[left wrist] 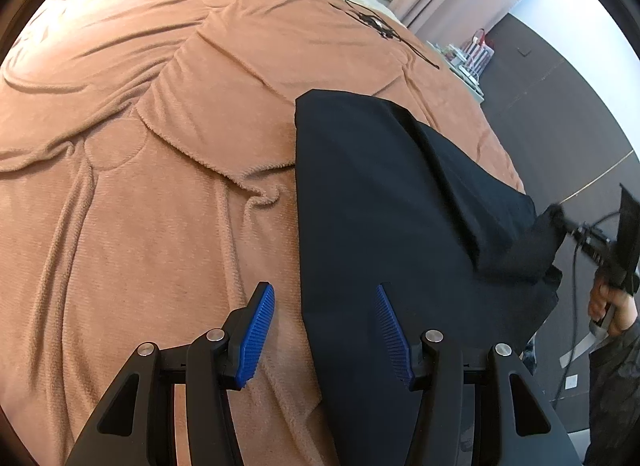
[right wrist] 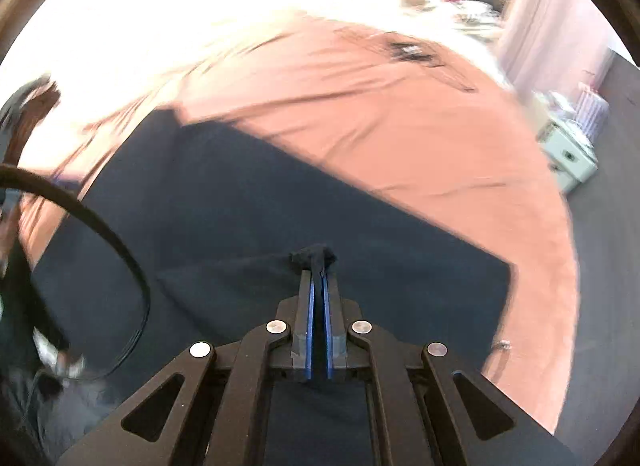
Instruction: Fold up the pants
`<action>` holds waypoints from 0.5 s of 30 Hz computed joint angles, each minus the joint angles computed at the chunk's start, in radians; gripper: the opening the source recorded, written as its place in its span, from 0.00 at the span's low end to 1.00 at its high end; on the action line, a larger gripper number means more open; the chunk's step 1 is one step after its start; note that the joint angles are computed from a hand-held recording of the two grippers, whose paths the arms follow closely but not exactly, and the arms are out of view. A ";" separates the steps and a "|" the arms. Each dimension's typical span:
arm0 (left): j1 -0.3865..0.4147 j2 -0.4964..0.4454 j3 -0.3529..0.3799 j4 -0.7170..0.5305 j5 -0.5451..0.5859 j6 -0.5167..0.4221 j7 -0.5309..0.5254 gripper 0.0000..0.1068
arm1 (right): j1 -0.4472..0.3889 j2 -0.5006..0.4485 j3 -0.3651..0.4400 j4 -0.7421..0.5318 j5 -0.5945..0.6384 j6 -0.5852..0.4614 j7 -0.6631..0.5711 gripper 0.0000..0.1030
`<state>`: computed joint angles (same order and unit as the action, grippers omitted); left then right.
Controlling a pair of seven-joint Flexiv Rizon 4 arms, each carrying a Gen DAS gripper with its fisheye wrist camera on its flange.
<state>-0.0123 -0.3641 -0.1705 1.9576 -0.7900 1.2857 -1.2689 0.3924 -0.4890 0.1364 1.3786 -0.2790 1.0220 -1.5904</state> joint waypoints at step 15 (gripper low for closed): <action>-0.001 -0.015 0.010 -0.018 0.051 -0.008 -0.047 0.52 | 0.113 -0.053 -0.294 0.023 -0.421 0.117 0.777 0.01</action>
